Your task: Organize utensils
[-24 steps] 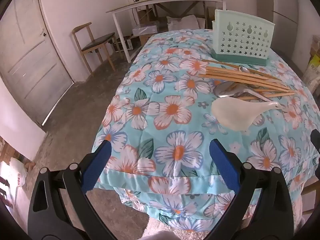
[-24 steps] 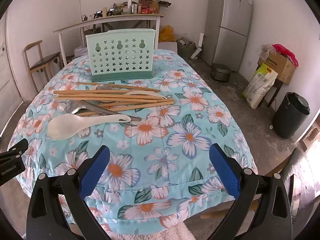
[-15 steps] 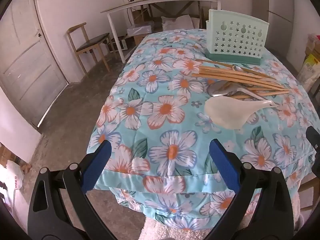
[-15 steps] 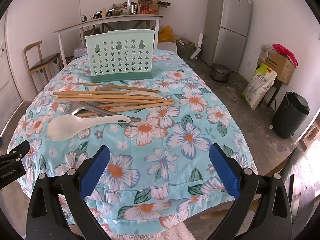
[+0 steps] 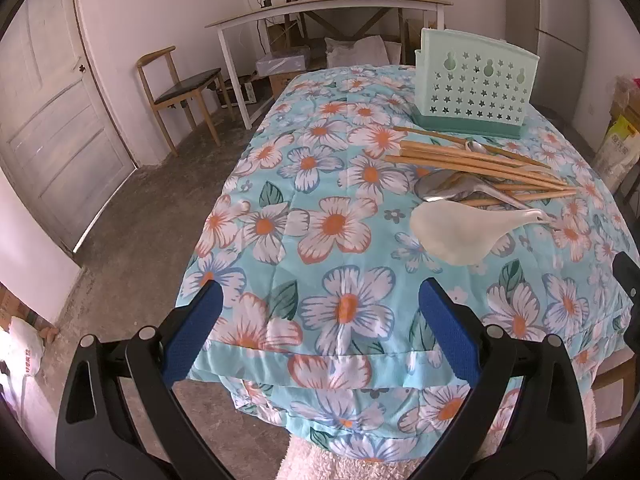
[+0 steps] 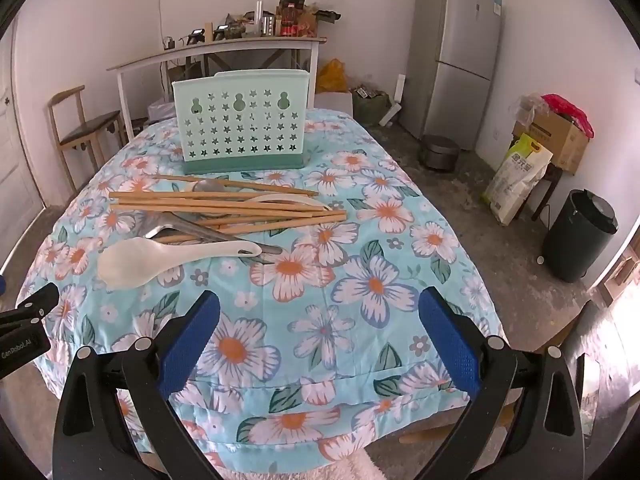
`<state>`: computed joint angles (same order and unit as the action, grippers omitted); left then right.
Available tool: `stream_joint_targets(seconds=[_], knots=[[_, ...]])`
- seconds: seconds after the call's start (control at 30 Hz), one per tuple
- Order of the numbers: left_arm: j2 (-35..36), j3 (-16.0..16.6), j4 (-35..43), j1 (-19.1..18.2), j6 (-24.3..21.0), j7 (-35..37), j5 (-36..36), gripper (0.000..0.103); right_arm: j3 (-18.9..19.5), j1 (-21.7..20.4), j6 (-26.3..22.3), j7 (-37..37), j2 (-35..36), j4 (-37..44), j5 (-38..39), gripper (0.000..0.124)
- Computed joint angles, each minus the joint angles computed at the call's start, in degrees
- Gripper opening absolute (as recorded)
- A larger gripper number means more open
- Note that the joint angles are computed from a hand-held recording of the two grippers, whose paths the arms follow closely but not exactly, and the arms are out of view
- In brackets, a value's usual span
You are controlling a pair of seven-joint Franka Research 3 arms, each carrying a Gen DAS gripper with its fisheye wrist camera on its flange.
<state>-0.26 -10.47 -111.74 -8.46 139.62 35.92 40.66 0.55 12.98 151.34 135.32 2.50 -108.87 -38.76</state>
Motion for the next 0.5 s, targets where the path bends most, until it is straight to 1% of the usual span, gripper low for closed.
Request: stream_joint_targets(seconds=[0.5], knots=[[-0.1, 0.0, -0.2, 0.0, 0.2, 0.0, 0.1, 0.095, -0.1, 0.1, 0.0, -0.1, 0.2, 0.4, -0.1, 0.097]])
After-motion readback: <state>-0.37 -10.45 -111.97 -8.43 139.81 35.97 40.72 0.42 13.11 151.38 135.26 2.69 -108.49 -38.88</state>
